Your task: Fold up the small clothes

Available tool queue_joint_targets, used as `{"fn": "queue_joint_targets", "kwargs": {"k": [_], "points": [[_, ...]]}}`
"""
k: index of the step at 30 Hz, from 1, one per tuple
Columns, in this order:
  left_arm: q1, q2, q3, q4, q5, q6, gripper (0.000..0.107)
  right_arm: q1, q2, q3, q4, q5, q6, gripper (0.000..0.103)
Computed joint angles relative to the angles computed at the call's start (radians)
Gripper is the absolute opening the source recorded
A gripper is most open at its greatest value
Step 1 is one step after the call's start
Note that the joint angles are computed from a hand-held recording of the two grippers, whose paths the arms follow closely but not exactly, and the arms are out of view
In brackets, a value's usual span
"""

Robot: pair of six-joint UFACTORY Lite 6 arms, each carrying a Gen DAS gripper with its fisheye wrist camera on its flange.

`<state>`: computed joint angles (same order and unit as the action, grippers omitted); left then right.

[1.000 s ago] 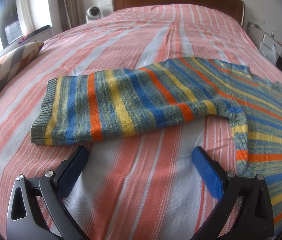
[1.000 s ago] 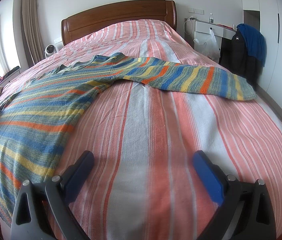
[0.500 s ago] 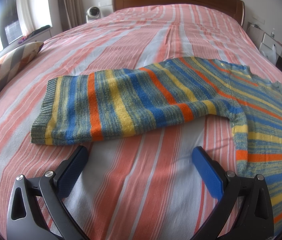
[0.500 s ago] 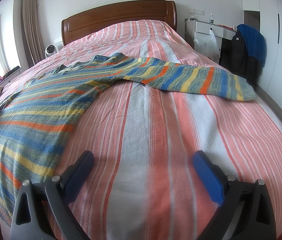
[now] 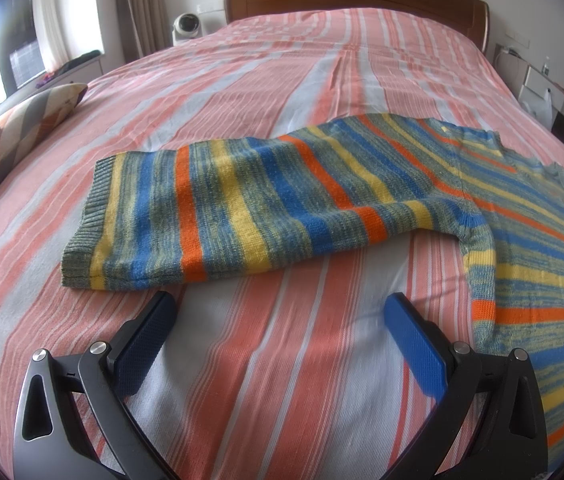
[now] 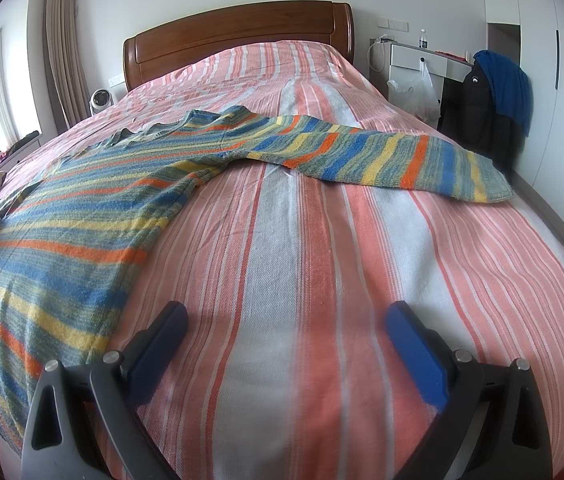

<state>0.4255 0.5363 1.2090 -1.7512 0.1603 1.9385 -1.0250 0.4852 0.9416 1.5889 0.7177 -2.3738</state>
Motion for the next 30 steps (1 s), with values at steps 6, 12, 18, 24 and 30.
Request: {"fn": "queue_joint_targets", "kwargs": {"k": [6,12,18,24,30], "points": [[0.001,-0.001,-0.001,-0.001,0.001,0.002,0.103,0.005,0.004,0.008,0.008,-0.005,-0.006,0.099],[0.001,-0.001,-0.001,-0.001,0.000,0.002,0.103,0.008,0.011,0.016,0.011,-0.005,-0.008,0.099],[-0.001,0.000,0.000,-0.001,-0.001,0.000,0.103,0.013,0.024,0.034,0.010,-0.002,-0.004,0.099],[0.001,-0.001,-0.001,-0.003,0.001,0.003,0.103,0.011,0.021,0.027,0.015,-0.001,-0.013,0.100],[0.002,-0.002,-0.003,-0.006,0.001,0.008,0.103,0.011,0.020,0.023,0.018,0.000,-0.018,0.100]]}}
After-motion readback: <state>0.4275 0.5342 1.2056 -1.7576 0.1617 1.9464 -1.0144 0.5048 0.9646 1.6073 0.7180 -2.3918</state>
